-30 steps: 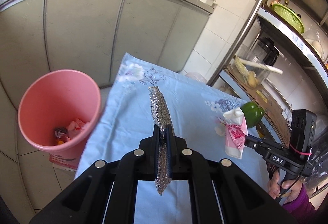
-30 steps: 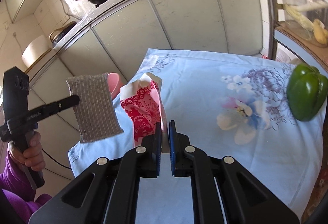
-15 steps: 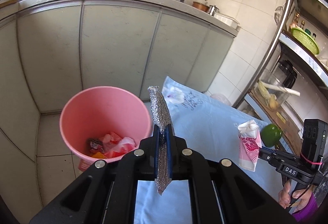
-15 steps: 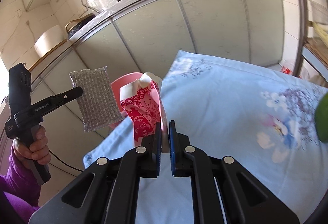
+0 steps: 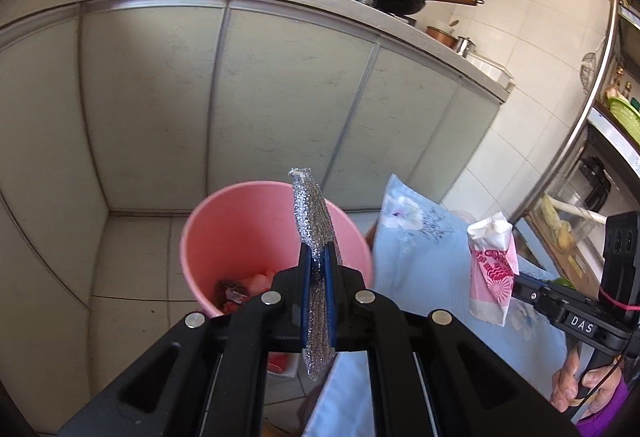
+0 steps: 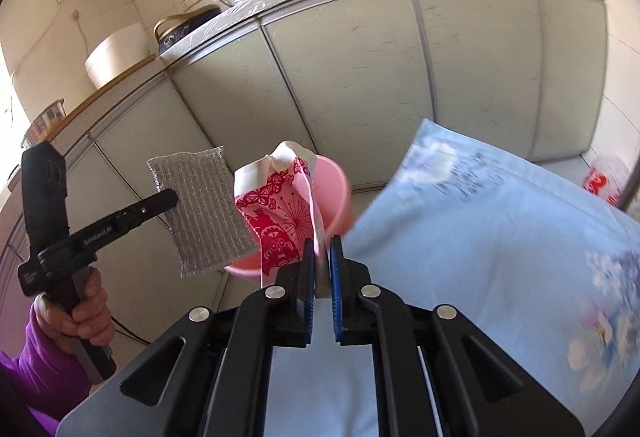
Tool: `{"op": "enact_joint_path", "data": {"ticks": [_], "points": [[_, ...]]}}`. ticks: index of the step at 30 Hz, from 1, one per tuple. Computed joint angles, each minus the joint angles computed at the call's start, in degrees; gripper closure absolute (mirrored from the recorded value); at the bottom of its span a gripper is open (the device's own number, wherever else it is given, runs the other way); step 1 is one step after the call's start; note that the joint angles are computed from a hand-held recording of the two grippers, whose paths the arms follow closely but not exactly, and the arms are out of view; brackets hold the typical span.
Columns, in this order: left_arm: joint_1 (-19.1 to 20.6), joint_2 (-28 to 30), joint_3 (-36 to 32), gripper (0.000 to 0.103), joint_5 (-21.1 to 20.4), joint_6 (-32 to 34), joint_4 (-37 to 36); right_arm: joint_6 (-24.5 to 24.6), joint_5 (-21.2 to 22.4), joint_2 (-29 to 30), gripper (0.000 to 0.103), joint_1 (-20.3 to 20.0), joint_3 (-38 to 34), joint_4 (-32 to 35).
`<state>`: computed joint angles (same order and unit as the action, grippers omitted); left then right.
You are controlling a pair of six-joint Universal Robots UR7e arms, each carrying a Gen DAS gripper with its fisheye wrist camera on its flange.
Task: Collect trash
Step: 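Carry the scrubber pad and wrapper over the pink bin and open both tools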
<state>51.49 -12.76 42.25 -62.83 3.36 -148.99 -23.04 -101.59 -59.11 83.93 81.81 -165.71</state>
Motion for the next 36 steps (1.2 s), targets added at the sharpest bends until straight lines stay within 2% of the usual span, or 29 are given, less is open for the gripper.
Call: {"op": "enact_joint_path", "data": {"ticks": [4, 11, 22, 24, 26, 27, 28, 36], "points": [[0.9, 1.1, -2.4, 0.097, 2.3, 0.3, -0.1, 0.7, 0.2, 4.4, 0.095, 0.6, -6.2, 3.9], [2.6, 3.3, -7.1, 0.097, 3.5, -1.0, 2.3, 3.6, 0.9, 11.9, 0.095, 0.5, -17.8, 11.7], [4.1, 7.1, -13.9, 0.097, 5.0, -2.8, 8.4, 5.8, -3.8, 19.8, 0.095, 0.6, -29.2, 17.8], [4.2, 7.7, -15.0, 0.097, 4.8, -2.9, 9.0, 5.6, -4.7, 20.7, 0.094, 0.7, -30.6, 18.8], [4.3, 7.9, -15.3, 0.096, 4.2, -3.0, 8.8, 5.4, -6.3, 21.7, 0.086, 1.0, -31.9, 19.2], [4.4, 8.0, -15.7, 0.096, 3.9, -3.2, 8.9, 5.2, -6.7, 22.1, 0.078, 1.2, -32.4, 19.2], [4.5, 8.0, -15.8, 0.095, 3.6, -3.7, 9.2, 5.1, -6.7, 22.1, 0.074, 1.2, -32.3, 18.8], [4.4, 6.7, -13.4, 0.083, 3.9, -4.0, 8.4, 4.0, -6.4, 20.2, 0.074, 1.3, -28.7, 15.9]]}}
